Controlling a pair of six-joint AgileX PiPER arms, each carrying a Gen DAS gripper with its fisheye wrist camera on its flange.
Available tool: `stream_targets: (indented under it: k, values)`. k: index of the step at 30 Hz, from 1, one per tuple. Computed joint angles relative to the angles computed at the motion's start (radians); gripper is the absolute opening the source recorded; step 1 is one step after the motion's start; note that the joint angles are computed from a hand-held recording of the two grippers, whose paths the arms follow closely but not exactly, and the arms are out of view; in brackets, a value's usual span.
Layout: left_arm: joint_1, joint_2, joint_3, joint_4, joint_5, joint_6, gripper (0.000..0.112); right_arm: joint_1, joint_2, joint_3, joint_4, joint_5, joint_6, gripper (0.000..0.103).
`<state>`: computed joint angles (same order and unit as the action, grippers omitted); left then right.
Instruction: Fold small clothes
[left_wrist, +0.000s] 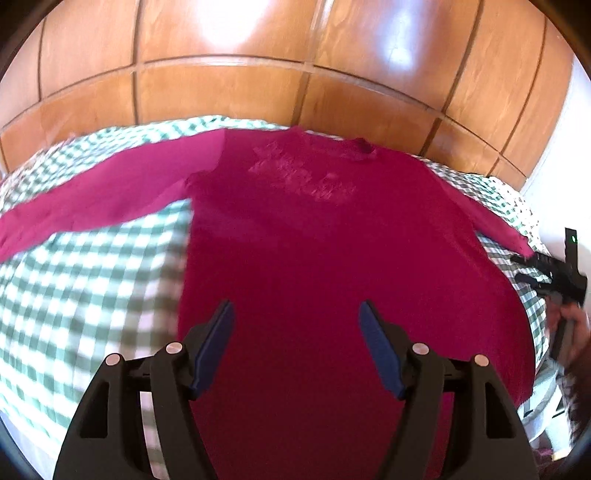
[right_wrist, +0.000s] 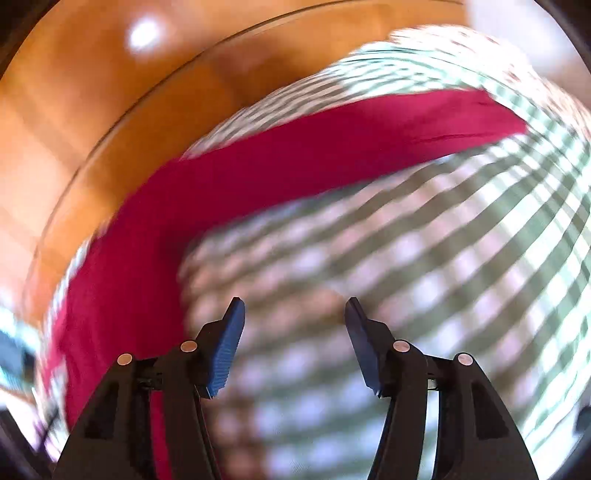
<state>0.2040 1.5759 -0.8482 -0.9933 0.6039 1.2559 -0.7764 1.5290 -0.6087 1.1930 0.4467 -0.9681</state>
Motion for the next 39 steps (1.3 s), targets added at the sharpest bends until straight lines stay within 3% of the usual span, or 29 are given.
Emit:
stream_targets:
  k: [3, 9, 11, 12, 13, 15, 24, 28, 33, 35, 37, 39]
  values:
    - [-0.056, 0.016, -0.011, 0.0, -0.037, 0.0, 0.073, -0.139, 0.143, -0.133, 0.105, 0.042, 0.018, 0.056]
    - [-0.135, 0.095, -0.056, 0.091, -0.078, -0.135, 0.073, -0.186, 0.354, -0.377, 0.132, 0.063, 0.141, 0.055]
    - [-0.136, 0.112, -0.068, 0.106, -0.074, -0.165, 0.073, -0.162, 0.396, -0.458, 0.041, 0.056, 0.229, 0.042]
    - [-0.134, 0.12, -0.076, 0.104, -0.07, -0.174, 0.073, -0.136, 0.42, -0.513, -0.05, 0.047, 0.305, 0.026]
    - [-0.131, 0.125, -0.08, 0.102, -0.069, -0.18, 0.074, -0.111, 0.43, -0.545, -0.12, 0.032, 0.358, 0.016]
    - [-0.125, 0.139, -0.091, 0.101, -0.061, -0.194, 0.074, -0.062, 0.417, -0.579, -0.228, -0.001, 0.423, 0.009]
    - [-0.105, 0.147, -0.1, 0.033, -0.018, -0.141, 0.074, 0.278, 0.17, -0.542, -0.363, -0.046, 0.361, 0.008]
    - [-0.075, 0.158, -0.13, 0.009, 0.025, -0.14, 0.074, 0.482, 0.161, -0.568, -0.331, -0.036, 0.346, 0.008]
    - [-0.041, 0.15, -0.139, -0.02, 0.055, -0.129, 0.074, 0.727, 0.256, -0.615, -0.318, -0.048, 0.346, 0.008]
    - [-0.032, 0.149, -0.145, -0.023, 0.06, -0.126, 0.076, 0.778, 0.301, -0.625, -0.249, -0.027, 0.289, 0.013]
    - [-0.031, 0.163, -0.169, -0.011, 0.062, -0.142, 0.076, 0.811, 0.334, -0.631, -0.239, -0.003, 0.28, 0.071]
    - [-0.023, 0.172, -0.191, -0.003, 0.077, -0.163, 0.076, 0.828, 0.318, -0.584, -0.18, -0.029, 0.221, 0.073]
